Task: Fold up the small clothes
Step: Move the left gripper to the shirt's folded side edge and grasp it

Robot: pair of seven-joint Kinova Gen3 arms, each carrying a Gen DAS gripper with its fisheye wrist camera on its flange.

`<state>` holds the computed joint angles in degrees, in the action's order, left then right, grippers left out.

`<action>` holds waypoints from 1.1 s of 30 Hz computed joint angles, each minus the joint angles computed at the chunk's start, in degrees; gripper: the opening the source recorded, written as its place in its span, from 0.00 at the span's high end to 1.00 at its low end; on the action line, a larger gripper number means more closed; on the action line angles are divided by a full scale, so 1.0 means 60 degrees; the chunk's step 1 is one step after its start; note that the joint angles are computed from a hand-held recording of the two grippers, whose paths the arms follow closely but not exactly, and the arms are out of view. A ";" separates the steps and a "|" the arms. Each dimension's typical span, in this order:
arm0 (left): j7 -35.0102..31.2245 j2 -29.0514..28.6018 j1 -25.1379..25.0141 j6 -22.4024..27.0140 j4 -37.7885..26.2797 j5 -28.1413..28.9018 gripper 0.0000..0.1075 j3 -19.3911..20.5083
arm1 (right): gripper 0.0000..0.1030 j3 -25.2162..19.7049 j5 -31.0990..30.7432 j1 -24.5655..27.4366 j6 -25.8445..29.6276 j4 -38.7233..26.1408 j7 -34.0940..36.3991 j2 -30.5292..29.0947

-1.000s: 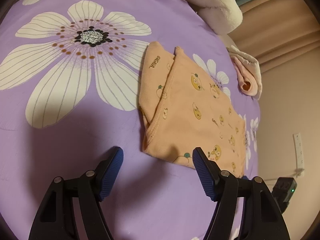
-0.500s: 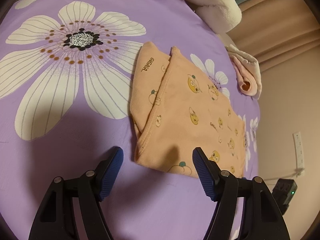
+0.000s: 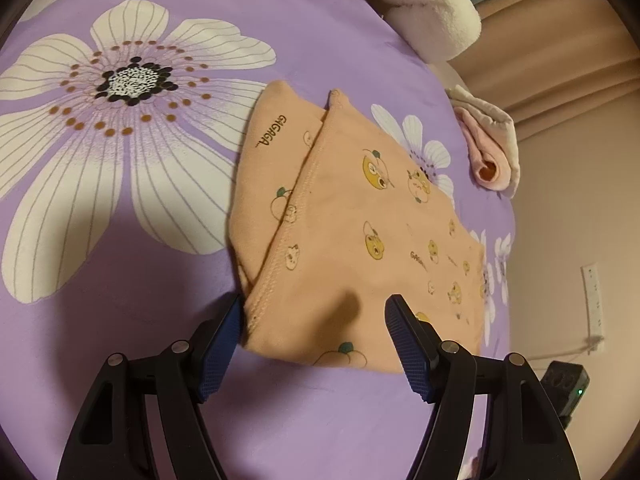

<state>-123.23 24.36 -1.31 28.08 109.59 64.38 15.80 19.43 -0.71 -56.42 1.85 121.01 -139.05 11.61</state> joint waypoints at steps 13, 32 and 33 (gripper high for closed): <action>0.0074 0.0176 -0.0013 -0.0056 -0.0190 -0.0026 0.31 0.0133 | 0.31 0.0052 -0.0058 -0.0056 -0.0029 0.0018 0.0021 0.0009; 0.0271 0.0392 -0.0094 -0.0069 -0.0445 -0.0260 0.31 0.0275 | 0.31 -0.0113 -0.0244 0.0130 -0.0059 0.0015 0.0229 0.0010; 0.0284 0.0410 -0.0095 -0.0065 -0.0468 -0.0254 0.31 0.0279 | 0.31 -0.0161 -0.0247 0.0177 -0.0057 0.0008 0.0242 0.0013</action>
